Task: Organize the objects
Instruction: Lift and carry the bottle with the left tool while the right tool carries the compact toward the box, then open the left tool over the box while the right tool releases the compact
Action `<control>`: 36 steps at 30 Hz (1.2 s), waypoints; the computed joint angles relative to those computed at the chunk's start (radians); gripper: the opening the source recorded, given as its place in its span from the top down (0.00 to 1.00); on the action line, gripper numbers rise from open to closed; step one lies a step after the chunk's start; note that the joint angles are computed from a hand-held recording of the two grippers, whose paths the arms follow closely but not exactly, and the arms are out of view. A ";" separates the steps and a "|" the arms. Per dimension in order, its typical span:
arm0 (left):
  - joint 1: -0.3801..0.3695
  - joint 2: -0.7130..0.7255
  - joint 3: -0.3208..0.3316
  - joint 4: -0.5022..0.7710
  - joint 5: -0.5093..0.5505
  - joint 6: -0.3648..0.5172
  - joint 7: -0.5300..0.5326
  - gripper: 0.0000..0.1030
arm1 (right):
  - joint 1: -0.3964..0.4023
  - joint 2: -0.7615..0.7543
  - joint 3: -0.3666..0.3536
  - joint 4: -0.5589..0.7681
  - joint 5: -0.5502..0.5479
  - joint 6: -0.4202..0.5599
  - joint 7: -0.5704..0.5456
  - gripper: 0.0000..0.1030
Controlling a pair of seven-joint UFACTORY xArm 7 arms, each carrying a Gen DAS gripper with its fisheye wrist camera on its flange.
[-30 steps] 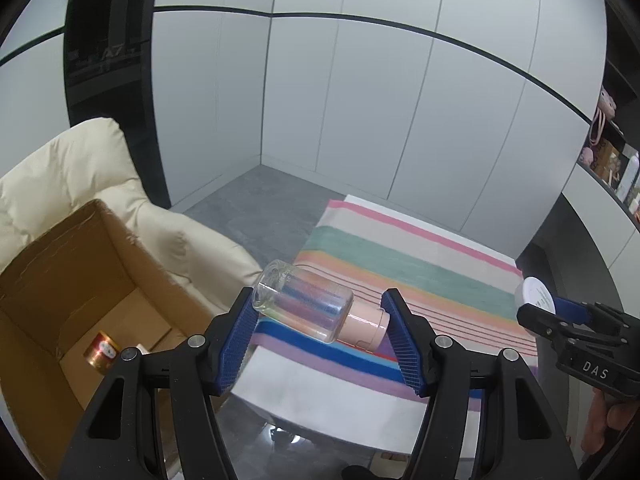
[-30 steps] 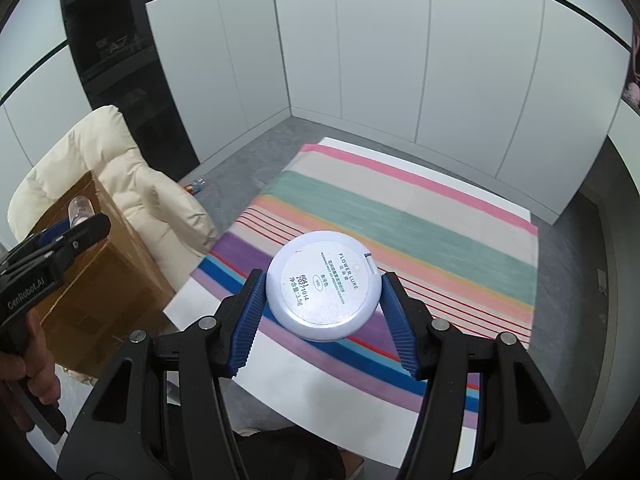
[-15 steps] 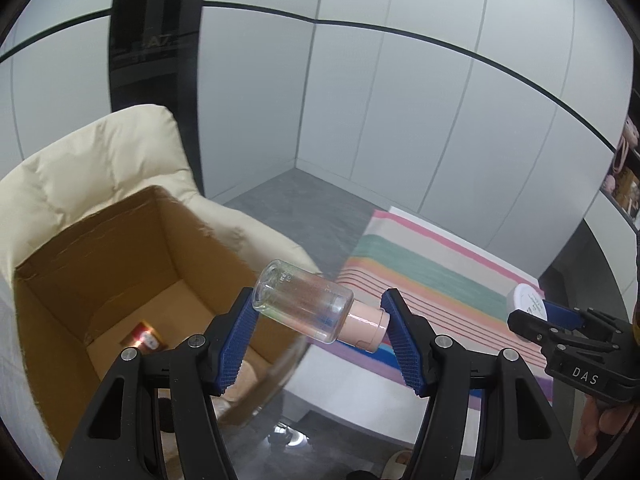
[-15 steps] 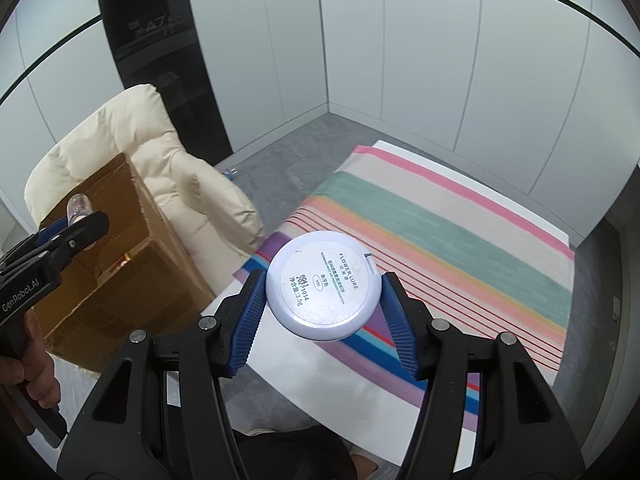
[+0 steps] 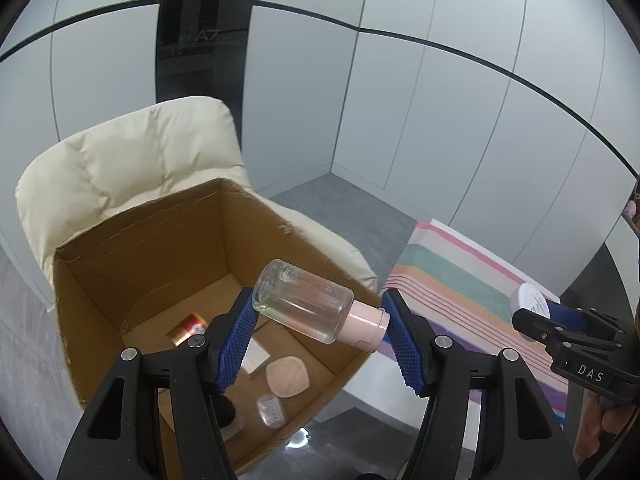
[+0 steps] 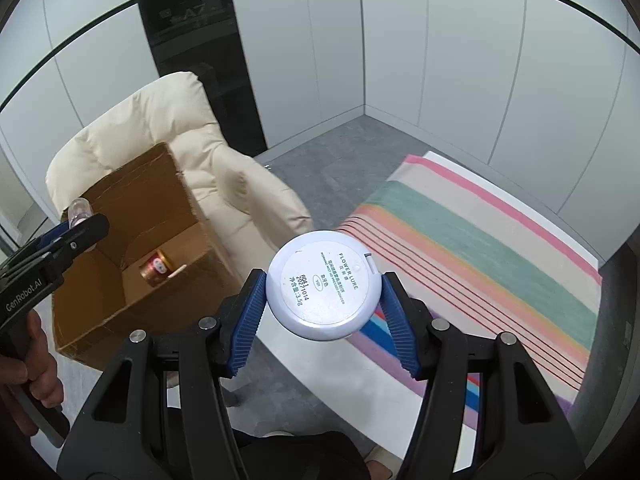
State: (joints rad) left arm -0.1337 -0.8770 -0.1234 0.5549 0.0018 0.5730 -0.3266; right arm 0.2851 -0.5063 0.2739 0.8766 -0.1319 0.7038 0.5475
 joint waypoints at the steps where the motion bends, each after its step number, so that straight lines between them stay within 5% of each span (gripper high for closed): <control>1: 0.003 -0.006 0.005 -0.004 0.002 0.004 0.002 0.37 | 0.000 0.013 0.007 0.011 -0.003 -0.003 0.003 0.41; 27: 0.140 -0.161 0.109 -0.080 0.031 0.116 0.123 0.36 | 0.133 0.296 0.064 0.248 -0.100 -0.032 0.042 0.41; 32: 0.157 -0.189 0.115 -0.097 0.031 0.115 0.152 0.23 | 0.175 0.365 0.065 0.307 -0.131 -0.025 0.051 0.41; 34: 0.182 -0.209 0.103 -0.104 0.047 0.118 0.152 0.00 | 0.194 0.388 0.062 0.328 -0.141 -0.024 0.052 0.41; 36: 0.203 -0.237 0.094 -0.118 0.064 0.115 0.154 0.00 | 0.211 0.414 0.061 0.353 -0.153 -0.019 0.058 0.41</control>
State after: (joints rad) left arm 0.0689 -1.1141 -0.0290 0.4369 0.0660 0.6881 -0.1726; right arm 0.4965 -0.0922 0.3353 1.2296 -0.2851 0.6844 0.6057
